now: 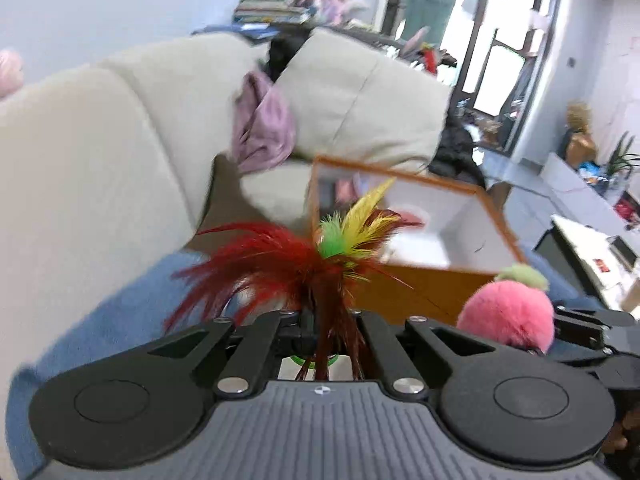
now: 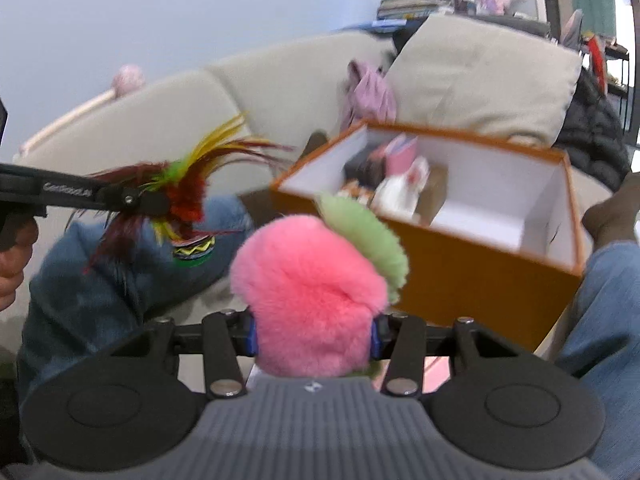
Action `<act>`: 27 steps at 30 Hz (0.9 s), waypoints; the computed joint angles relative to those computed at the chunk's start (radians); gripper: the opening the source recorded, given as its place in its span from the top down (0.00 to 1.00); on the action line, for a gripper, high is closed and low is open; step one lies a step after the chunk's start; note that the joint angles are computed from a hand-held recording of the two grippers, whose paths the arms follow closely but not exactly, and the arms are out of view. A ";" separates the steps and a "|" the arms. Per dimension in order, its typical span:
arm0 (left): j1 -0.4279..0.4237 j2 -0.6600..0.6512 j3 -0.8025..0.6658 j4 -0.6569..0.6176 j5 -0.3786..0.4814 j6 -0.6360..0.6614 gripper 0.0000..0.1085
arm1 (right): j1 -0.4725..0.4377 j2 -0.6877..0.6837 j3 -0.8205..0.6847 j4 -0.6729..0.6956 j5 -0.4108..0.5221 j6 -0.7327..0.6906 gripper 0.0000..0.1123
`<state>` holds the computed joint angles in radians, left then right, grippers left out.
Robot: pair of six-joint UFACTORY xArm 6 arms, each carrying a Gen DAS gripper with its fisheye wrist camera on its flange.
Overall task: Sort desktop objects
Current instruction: 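Lift the feather toy and pompom ball and carry them toward the shoebox, then lower the pompom ball and feather toy into the shoebox and open both tools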
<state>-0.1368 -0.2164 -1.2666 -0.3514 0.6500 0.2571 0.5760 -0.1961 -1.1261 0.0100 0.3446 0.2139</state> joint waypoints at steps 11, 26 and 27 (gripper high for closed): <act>-0.071 0.239 -0.348 -0.094 0.062 0.114 0.99 | -0.132 0.182 -0.272 -0.132 0.086 0.035 0.57; -0.132 0.750 -0.982 -0.028 0.275 0.013 0.99 | -0.238 0.689 -0.875 0.104 0.322 -0.199 0.49; -0.134 0.802 -1.057 -0.021 0.306 -0.002 0.99 | -0.244 0.718 -0.911 0.112 0.329 -0.197 0.50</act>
